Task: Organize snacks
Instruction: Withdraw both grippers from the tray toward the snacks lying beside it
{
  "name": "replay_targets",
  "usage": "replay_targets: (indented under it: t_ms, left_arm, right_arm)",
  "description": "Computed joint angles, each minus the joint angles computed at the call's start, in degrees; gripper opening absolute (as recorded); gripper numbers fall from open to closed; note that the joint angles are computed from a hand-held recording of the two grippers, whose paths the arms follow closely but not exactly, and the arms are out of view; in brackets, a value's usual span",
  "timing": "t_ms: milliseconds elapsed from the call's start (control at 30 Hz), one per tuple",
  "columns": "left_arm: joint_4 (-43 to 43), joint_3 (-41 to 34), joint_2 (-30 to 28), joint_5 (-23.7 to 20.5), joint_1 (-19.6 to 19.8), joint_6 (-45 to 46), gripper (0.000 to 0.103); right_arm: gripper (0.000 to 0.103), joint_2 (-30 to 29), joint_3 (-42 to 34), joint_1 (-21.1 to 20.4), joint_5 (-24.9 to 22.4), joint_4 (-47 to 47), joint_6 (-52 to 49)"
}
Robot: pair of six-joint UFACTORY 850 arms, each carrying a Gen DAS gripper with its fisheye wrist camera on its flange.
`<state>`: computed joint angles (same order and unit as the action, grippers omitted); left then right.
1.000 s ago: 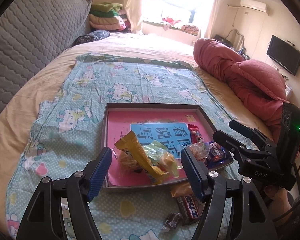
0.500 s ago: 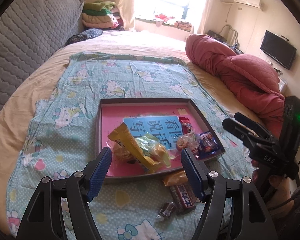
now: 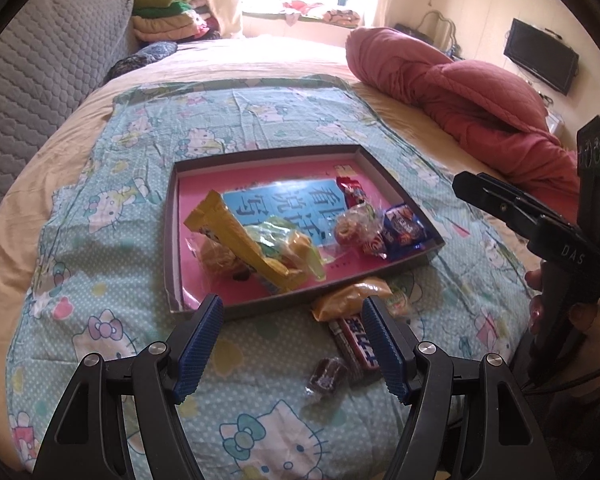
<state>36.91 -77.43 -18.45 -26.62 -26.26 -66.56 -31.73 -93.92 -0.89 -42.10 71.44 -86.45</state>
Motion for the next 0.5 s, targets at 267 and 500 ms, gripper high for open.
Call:
replay_targets:
  t_ms: [267,500]
  left_arm:
    - [-8.13,1.83,0.55,1.99,0.37,7.51,0.073]
    - [-16.59,3.09,0.5,3.42,0.87,14.53,0.073]
  right_arm:
    - [0.091,0.73,1.87,-0.21,0.91,-5.91,7.41]
    - [0.091,1.95,4.2,0.27,1.36,-8.68,8.16]
